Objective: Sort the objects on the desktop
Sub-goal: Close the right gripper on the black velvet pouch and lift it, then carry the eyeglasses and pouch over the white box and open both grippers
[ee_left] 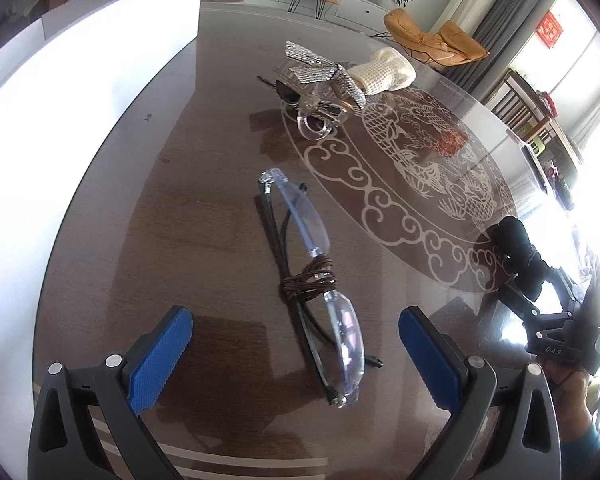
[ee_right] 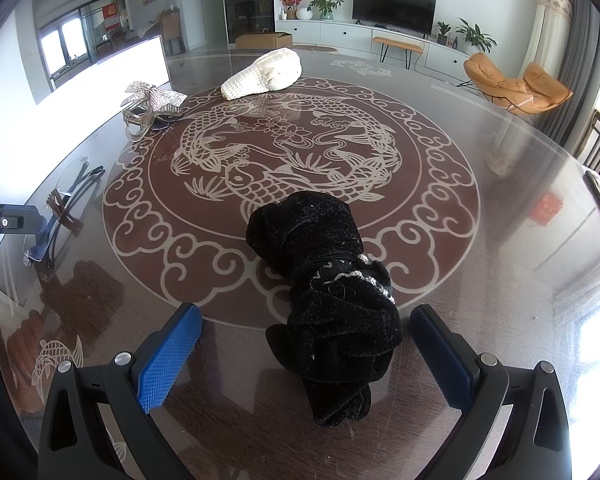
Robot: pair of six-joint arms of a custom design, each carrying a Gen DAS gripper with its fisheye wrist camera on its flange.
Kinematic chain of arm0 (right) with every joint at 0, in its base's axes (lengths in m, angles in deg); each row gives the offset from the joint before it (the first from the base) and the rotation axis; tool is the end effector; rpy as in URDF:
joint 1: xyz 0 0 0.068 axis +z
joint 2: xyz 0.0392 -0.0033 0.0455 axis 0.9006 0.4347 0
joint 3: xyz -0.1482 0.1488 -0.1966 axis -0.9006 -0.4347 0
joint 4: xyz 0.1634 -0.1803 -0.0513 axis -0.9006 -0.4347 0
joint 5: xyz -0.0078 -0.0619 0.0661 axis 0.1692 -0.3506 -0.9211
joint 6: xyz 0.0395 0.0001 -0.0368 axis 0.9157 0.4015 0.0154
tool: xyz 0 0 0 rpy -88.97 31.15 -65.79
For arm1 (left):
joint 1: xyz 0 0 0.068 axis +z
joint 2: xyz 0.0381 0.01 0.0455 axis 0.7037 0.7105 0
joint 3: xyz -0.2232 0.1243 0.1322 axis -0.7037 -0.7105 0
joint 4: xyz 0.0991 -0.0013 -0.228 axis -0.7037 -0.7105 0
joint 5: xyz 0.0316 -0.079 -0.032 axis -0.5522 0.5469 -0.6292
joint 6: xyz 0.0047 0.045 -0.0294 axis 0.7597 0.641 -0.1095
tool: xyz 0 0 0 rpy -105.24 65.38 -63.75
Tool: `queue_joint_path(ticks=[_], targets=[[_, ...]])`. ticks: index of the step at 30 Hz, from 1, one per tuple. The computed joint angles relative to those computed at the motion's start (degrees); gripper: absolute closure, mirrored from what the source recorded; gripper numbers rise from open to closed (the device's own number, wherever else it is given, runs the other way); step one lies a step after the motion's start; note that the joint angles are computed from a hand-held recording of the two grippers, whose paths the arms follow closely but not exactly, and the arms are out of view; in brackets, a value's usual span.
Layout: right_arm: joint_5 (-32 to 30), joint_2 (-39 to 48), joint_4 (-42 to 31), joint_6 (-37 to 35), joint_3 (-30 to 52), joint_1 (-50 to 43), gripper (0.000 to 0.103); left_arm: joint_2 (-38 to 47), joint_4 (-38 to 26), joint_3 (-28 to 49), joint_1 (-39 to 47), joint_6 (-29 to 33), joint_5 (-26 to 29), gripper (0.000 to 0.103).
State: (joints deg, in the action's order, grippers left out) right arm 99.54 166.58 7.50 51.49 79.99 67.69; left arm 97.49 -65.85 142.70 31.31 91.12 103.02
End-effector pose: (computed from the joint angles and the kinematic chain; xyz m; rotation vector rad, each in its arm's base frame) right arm 0.1907 0.0041 0.0243 0.3445 2.5018 -0.1308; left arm 0.4143 -0.1119 0.1284 0.7965 2.6544 -0.5039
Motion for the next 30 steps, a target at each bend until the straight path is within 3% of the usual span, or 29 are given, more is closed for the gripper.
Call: queue_joint_path(ticks=[2,4,6,9,11,13,14,16,20,24,27,30], targets=[[-0.3,-0.3,-0.6,-0.3,0.1,-0.2,0.0,-1.4,5.9,-3.2,-3.0,-2.2,-5.9,0.013],[-5.5,-6.6,-14.1,-4.5,3.8,-3.7,0.0,-3.1,11.8,-6.8,-5.6,-1.2,-13.3,0.055],[-10.2,-13.6,-27.8,-8.8,7.8,-7.6,0.002,-3.8,12.2,-7.6,-5.7,-0.5,-12.5,0.083],[-13.8,-19.0,-48.6,-13.4,16.5,-10.9,0.002,-5.6,14.6,-10.4,-4.8,-1.1,-11.6,0.085],[-14.7,-17.3,-55.0,-14.7,21.0,-11.5,0.005,-6.6,15.2,-11.8,-3.6,-1.7,-9.0,0.085],[-14.2,-14.5,-57.2,-15.8,23.8,-11.2,0.022,-8.1,16.2,-13.8,-2.4,-1.6,-7.4,0.085],[-14.7,-12.7,-58.1,-16.3,25.1,-11.3,0.044,-9.0,16.5,-14.7,-2.0,-1.4,-6.6,0.085],[-13.3,-12.9,-57.9,-16.3,25.2,-10.1,0.068,-11.6,17.5,-17.1,-0.9,-1.0,-4.7,0.085],[-13.0,-20.0,-60.1,-14.1,24.2,-7.0,0.068,-16.8,15.7,-18.7,3.3,-0.8,1.2,0.085],[-13.0,-27.0,-65.3,-10.0,28.2,-0.9,0.068,-19.8,9.8,-14.7,9.3,-2.2,9.0,0.085],[-11.9,-26.3,-70.0,-7.0,37.6,5.9,0.068,-19.6,4.3,-7.7,15.2,-2.8,13.7,0.085],[-11.6,-19.9,-73.8,-4.9,52.0,12.4,0.068,-15.6,-2.9,4.0,21.6,-3.2,16.7,0.085]])
